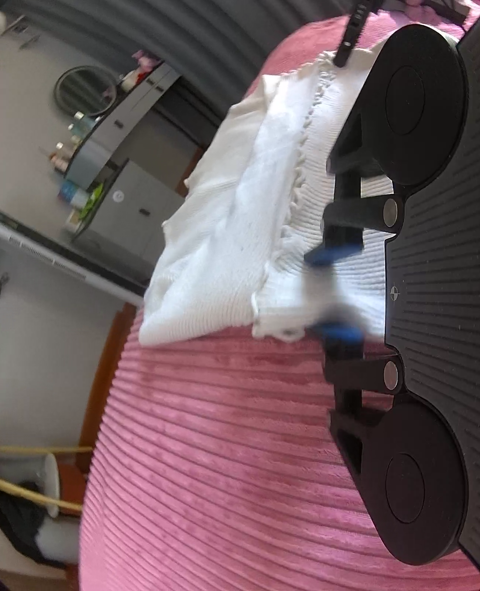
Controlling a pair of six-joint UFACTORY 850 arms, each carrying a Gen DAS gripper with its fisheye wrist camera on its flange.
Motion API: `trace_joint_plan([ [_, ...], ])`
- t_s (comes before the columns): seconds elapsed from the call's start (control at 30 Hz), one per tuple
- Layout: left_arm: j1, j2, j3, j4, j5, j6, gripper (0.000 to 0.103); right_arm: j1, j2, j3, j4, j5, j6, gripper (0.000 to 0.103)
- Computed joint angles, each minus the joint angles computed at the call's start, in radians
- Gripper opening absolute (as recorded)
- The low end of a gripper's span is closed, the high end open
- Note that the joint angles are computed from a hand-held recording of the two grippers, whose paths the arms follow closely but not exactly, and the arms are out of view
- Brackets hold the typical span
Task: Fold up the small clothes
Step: 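Grasp the ruffled hem with both grippers and lift it toward the collar, then lay the hem over the dress body with both grippers and open them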
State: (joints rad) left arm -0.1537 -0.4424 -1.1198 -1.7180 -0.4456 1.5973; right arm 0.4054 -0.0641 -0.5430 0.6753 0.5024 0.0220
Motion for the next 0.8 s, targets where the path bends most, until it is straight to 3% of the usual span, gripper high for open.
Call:
trace_joint_plan([
  [0.1,0.000,0.020,0.025,-0.053,0.008,0.085,0.016,0.022,0.006,0.008,0.034,0.031,-0.058,0.009],
  [0.3,0.014,0.100,0.115,-0.245,-0.074,0.357,0.014,0.055,0.045,0.046,0.013,0.079,-0.027,0.008],
  [0.43,0.017,0.139,0.141,-0.276,-0.121,0.408,0.014,0.073,0.065,0.057,0.053,0.092,-0.058,0.008],
  [0.63,-0.004,0.162,0.109,-0.320,-0.107,0.433,0.014,0.088,0.091,0.040,0.165,0.134,-0.179,0.007],
  [0.8,-0.039,0.120,0.013,-0.374,-0.026,0.443,0.014,0.043,0.057,-0.027,0.208,0.169,-0.253,0.006],
])
